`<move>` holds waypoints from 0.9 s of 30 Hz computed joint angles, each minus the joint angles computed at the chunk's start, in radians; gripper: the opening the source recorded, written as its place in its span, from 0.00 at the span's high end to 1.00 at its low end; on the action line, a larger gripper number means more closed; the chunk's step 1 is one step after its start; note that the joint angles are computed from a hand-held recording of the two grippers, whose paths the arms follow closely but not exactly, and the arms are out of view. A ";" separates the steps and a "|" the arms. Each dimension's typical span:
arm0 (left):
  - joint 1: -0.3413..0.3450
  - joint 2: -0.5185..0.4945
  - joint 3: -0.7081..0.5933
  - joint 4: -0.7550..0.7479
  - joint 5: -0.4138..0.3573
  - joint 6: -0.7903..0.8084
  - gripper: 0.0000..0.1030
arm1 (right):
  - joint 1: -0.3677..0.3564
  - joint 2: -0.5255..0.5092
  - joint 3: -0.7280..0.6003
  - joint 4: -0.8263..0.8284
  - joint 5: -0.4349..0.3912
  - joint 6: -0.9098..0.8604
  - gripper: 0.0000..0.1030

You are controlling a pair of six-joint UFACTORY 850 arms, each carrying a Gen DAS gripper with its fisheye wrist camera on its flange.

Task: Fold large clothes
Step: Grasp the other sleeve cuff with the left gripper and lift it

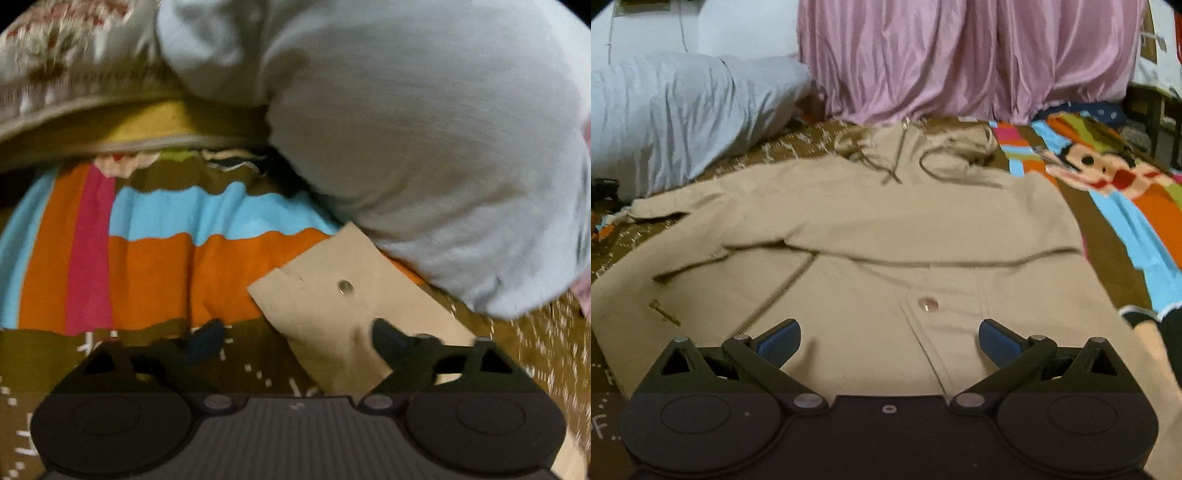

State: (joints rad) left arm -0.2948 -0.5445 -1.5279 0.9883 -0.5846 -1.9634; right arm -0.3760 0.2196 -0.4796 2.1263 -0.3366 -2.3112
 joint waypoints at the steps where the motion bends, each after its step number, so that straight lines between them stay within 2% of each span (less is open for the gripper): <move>1: 0.010 -0.005 -0.001 -0.013 0.021 -0.009 0.27 | 0.003 -0.014 -0.008 -0.028 0.014 0.031 0.01; 3: 0.021 -0.008 0.006 -0.013 0.066 -0.054 0.37 | 0.008 -0.022 -0.012 -0.030 0.028 0.035 0.01; 5: 0.026 -0.013 0.009 0.006 0.095 -0.089 0.55 | 0.006 -0.021 -0.008 -0.023 0.028 0.022 0.01; 8: 0.025 -0.016 0.006 0.011 0.096 -0.116 0.78 | 0.006 -0.026 -0.010 -0.033 0.032 0.030 0.01; 11: 0.023 -0.008 0.014 0.043 0.103 -0.147 0.93 | 0.007 -0.025 -0.009 -0.034 0.032 0.034 0.01; 15: -0.006 0.022 0.036 0.140 0.069 -0.216 0.95 | 0.002 -0.026 -0.009 -0.057 0.022 0.063 0.01; 20: -0.084 0.082 0.057 0.273 -0.003 -0.199 0.95 | -0.015 -0.026 -0.007 -0.080 -0.007 0.094 0.01; 24: -0.166 0.126 0.029 0.389 -0.035 -0.151 0.95 | -0.049 -0.019 0.002 -0.106 -0.061 0.135 0.01; 27: -0.239 0.124 -0.049 0.454 -0.066 -0.078 0.95 | -0.101 -0.012 0.015 -0.121 -0.148 0.182 0.01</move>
State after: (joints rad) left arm -0.5339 -0.4205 -1.5769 1.4426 -0.6508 -2.0415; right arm -0.4769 0.2075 -0.4642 2.0053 -0.4848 -2.1295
